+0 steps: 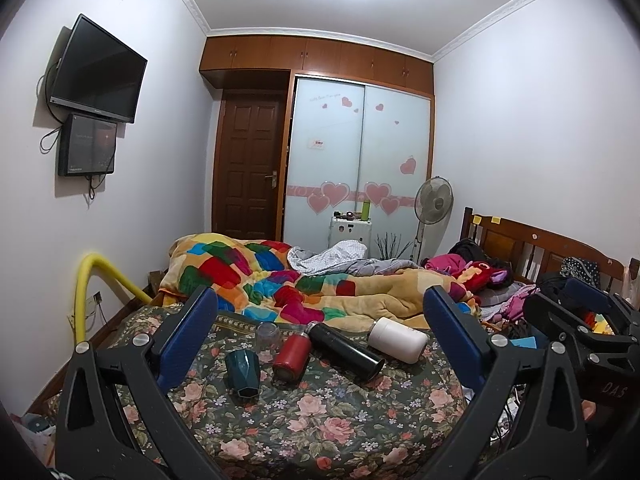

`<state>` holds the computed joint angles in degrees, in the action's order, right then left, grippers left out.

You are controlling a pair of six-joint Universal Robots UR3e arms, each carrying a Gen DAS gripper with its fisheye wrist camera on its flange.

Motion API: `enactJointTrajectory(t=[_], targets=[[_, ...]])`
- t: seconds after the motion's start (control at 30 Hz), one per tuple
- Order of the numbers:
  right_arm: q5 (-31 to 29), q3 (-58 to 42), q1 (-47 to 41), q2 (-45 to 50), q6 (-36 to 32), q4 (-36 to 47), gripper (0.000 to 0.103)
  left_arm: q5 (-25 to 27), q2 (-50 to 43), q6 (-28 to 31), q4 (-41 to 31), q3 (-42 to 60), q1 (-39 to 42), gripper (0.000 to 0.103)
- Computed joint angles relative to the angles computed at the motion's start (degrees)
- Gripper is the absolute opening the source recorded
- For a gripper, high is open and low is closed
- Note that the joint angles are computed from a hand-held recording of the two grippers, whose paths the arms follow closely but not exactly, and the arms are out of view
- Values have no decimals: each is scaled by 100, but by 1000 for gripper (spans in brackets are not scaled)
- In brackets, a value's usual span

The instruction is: Flip cup upright

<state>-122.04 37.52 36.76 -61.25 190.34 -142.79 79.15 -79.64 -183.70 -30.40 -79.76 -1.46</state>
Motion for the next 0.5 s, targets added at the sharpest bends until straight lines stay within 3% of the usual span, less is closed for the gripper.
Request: enactJointTrajectory(t=[0.5], targets=[[27, 30, -18, -1, -9, -13, 103, -21, -13, -4, -35, 36, 9, 103]])
